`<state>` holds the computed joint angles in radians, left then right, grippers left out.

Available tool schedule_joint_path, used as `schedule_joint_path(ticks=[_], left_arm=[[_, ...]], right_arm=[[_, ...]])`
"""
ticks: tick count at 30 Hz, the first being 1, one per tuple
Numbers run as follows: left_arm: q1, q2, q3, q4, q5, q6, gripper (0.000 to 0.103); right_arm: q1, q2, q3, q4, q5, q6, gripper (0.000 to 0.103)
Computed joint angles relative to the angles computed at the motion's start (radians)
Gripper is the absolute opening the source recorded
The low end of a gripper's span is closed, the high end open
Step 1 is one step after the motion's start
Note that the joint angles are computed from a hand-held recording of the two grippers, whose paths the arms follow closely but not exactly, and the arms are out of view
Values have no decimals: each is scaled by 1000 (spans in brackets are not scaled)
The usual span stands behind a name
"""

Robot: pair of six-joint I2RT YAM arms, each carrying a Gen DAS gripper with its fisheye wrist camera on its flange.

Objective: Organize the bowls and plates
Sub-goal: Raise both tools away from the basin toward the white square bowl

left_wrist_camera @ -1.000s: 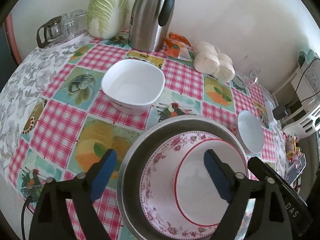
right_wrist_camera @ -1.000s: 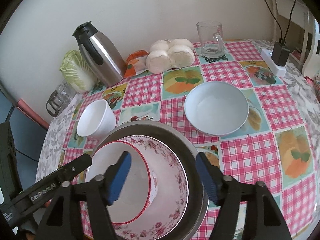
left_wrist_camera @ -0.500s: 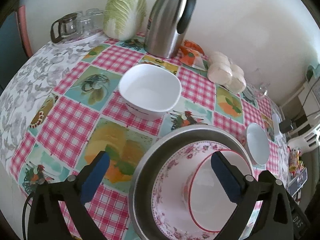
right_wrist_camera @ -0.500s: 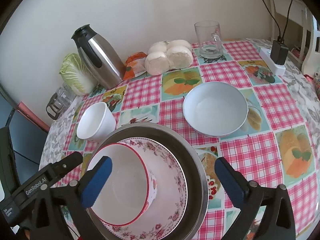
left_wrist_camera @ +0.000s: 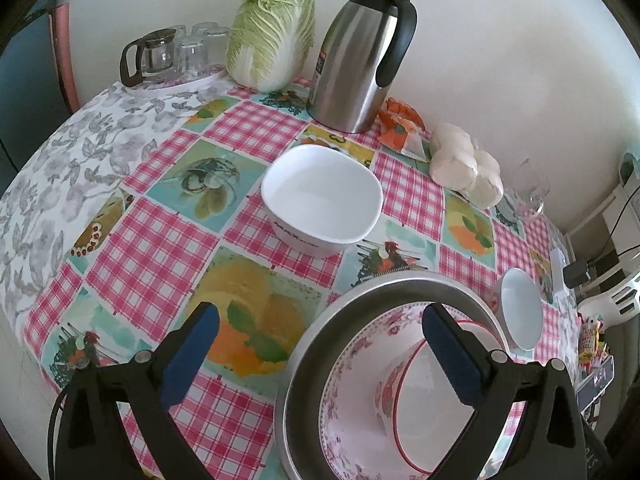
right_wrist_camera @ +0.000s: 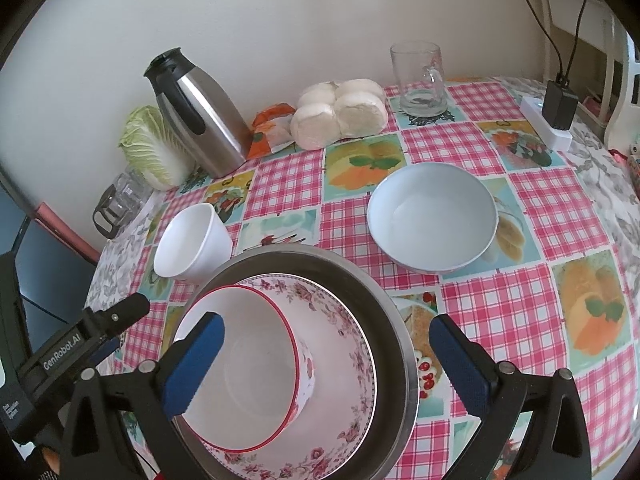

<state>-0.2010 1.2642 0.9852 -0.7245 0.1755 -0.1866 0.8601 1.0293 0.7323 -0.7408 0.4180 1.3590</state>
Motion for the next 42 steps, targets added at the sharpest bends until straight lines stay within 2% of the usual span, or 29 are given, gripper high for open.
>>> schedule_joint_path(ticks=[11,23,32,42], left_arm=[[54,23,20,39,23,8,101],[126,93,65,77,79,13,101],[214,160,87,146,124,34,101],[264,244,124,212,183,25,101]], right_arm=[[18,8,7,9,27,3,103],[53,14,42,45,103,15,103],[19,121,162,58,77,-61,103],[-51,287,327,76,-18,-138,103]])
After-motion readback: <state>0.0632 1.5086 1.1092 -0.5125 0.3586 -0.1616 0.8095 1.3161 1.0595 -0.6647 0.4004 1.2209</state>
